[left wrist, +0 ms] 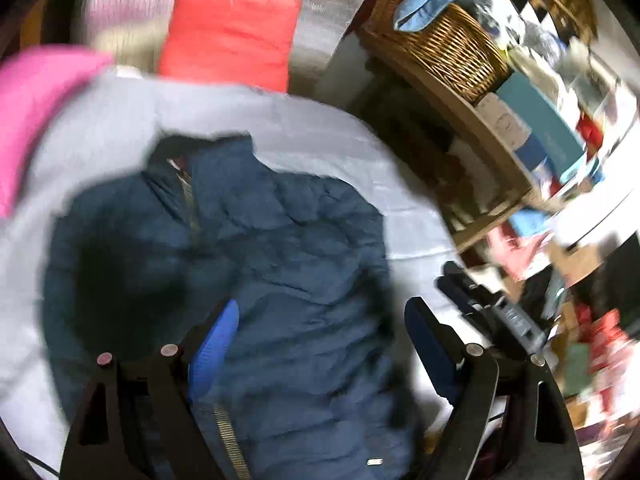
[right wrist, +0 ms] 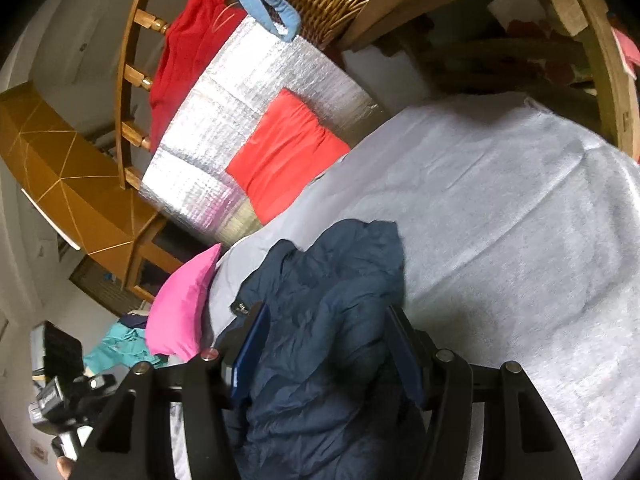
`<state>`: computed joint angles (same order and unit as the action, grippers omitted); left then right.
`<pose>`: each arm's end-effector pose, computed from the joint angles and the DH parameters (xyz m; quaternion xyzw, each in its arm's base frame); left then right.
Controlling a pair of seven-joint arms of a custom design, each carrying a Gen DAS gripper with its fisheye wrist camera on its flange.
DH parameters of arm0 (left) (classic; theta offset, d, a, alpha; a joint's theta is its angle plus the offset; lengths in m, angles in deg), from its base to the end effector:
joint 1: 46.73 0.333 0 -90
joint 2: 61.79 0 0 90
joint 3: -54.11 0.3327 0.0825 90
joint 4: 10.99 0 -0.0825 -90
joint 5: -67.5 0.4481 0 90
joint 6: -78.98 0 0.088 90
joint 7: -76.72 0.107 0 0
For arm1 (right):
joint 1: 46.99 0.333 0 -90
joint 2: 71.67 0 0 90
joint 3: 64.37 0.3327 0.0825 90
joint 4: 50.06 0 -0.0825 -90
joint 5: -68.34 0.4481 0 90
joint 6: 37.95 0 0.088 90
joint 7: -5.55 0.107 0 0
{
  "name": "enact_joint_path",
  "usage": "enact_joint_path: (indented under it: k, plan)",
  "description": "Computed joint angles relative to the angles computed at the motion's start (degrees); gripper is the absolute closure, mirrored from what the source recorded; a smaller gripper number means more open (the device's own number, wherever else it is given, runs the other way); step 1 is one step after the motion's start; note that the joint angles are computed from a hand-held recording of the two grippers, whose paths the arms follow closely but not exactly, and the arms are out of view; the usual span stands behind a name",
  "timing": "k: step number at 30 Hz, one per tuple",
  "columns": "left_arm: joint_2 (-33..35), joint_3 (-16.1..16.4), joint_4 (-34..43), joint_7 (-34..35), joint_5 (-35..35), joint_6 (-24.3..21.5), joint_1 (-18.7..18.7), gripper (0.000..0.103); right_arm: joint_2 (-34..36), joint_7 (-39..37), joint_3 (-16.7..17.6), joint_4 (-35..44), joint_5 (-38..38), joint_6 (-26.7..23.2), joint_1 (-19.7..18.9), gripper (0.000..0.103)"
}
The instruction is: Fold large clothes
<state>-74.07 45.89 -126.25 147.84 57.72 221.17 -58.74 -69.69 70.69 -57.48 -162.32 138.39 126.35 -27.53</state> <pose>0.5622 -0.2139 0.6266 -0.6871 0.6427 -0.3261 0.0921 0.6149 0.2452 0.5191 -0.5544 0.6570 0.0281 0.5100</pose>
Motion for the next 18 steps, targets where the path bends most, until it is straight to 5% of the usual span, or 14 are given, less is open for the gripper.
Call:
enact_joint_path:
  k: [3,9,18]
  plan:
    - [-5.0,0.1,-4.9,-7.6,7.4,-0.8,3.9,0.018,0.9,0.5,0.4,1.2,-3.2,-3.0,0.5,0.041]
    - [-10.5,6.3,-16.4,-15.4,0.6,0.5,6.8,0.017,2.1,2.0,1.6,2.3,-5.2,-3.8,1.3,0.041]
    - [-8.8,11.3,-20.1,-2.2,-18.8,7.4,-0.9,0.017,0.6,2.2,1.0,0.0,-8.0,-3.1,1.4,0.041]
